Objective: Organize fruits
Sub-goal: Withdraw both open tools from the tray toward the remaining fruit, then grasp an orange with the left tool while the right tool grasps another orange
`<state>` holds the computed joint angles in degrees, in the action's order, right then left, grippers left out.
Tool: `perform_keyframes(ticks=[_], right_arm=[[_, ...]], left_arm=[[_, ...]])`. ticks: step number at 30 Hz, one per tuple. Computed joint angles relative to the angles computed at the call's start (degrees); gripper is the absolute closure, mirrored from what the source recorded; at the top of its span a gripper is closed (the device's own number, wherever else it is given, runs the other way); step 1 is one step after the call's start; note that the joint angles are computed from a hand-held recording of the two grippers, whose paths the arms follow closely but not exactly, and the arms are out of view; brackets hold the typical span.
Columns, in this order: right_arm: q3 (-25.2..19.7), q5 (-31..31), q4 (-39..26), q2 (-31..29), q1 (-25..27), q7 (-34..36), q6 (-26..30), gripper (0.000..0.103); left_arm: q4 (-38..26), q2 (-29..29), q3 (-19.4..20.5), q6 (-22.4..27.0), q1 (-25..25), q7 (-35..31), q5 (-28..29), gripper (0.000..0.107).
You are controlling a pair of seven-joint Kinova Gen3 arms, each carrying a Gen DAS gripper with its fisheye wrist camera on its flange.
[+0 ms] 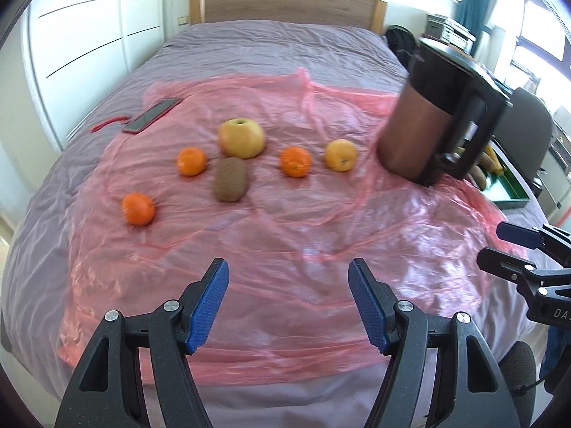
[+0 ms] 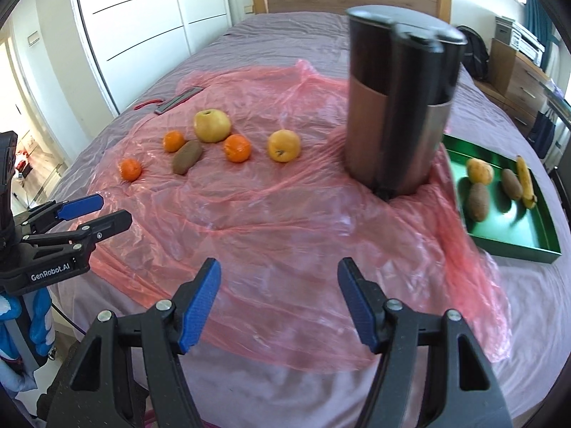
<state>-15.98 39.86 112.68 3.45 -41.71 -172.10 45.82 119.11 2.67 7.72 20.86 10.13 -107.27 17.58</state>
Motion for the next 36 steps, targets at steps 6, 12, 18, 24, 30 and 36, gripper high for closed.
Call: perform_keyframes(ticks=[6, 12, 18, 24, 30, 36], right_arm=[[2.1, 3.9, -2.3, 4.8, -0.8, -0.8, -5.6, 0.008], [6.3, 5.5, -5.9, 10.0, -1.7, 1.4, -11.4, 0.008], [11.8, 6.3, -9.8, 15.0, -2.4, 3.9, -16.8, 0.008], [16.3, 3.9, -14.7, 20.5, -1.2, 8.6, -21.1, 0.009], [17.6, -2.6, -19.2, 25.9, 1.7, 16.1, -24.4, 0.013], [18.5, -8.3, -22.0, 29.4, 3.1, 21.9, -26.2, 0.015]], left_arm=[[-0.2, 2.2, -2.2, -1.3, -6.3, -6.2, 6.5, 0.044], [-2.3, 6.4, -2.4, -2.9, -12.5, -7.8, 9.3, 0.044], [-5.7, 12.2, -1.6, -4.5, -15.4, -4.5, 7.1, 0.044], [-9.8, 17.6, -1.4, -5.1, -15.4, 1.7, 2.5, 0.044], [-13.1, 21.4, -0.9, -4.7, -15.3, 6.6, -1.4, 0.044], [-14.9, 23.8, 0.8, -4.7, -16.5, 8.2, -2.8, 0.044]])
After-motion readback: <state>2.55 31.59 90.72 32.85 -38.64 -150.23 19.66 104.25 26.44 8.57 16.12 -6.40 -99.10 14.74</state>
